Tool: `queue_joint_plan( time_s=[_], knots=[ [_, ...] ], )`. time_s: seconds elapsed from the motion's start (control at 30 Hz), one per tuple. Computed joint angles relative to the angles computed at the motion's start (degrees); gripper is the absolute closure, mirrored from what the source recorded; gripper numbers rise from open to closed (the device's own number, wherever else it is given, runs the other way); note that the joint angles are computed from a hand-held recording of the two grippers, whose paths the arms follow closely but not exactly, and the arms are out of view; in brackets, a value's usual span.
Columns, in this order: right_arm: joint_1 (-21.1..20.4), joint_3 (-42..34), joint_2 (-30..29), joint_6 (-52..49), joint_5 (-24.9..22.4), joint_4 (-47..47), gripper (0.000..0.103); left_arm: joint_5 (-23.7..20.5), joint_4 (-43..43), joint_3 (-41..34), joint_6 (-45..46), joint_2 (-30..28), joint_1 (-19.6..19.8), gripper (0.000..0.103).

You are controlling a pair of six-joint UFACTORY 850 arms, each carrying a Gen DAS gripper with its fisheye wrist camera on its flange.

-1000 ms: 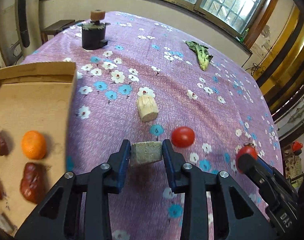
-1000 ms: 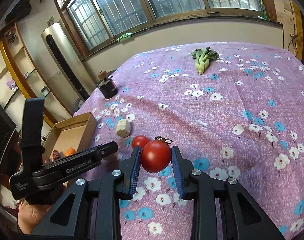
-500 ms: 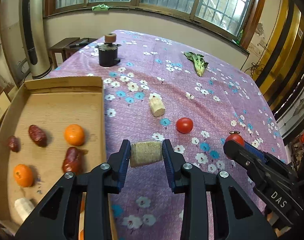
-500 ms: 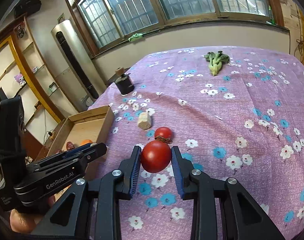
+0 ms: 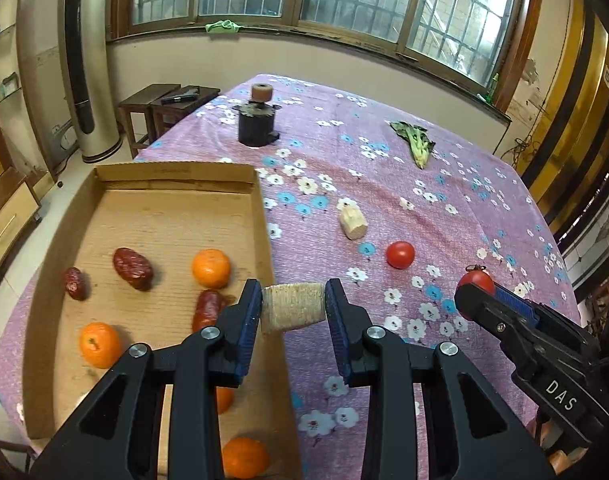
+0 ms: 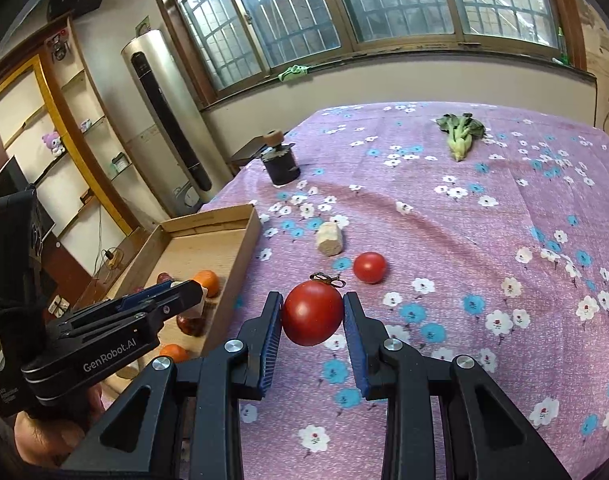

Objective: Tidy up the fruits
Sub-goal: 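Carry the held cube and tomato over the cardboard tray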

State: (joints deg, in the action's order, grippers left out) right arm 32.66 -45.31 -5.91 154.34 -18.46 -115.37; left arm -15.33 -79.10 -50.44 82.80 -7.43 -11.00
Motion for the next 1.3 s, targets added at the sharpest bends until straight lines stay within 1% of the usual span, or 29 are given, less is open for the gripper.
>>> queue_joint_plan(
  time_s=[0.33, 0.53, 0.97, 1.3],
  knots=[
    [1.5, -3.1, -2.4, -3.1, 0.5, 1.6, 0.072, 0.1, -2.0, 0.0, 2.1, 0.2, 2.7, 0.073],
    [2.1, -5.2, -4.2, -4.4, 1.3, 1.8, 0.072, 0.4, -1.7, -0.6, 1.6, -0.2, 3.8, 0.073],
    [2.2, -10.6, -8.4, -7.4, 3.8, 2.0, 0.072, 0.8, -1.0, -2.2, 0.9, -1.9, 5.9, 0.073],
    [1.7, -15.5, -12.4, -13.6, 5.8, 6.2, 0.072, 1.1, 1.1, -4.2, -1.1, -3.9, 7.5, 0.073]
  ],
)
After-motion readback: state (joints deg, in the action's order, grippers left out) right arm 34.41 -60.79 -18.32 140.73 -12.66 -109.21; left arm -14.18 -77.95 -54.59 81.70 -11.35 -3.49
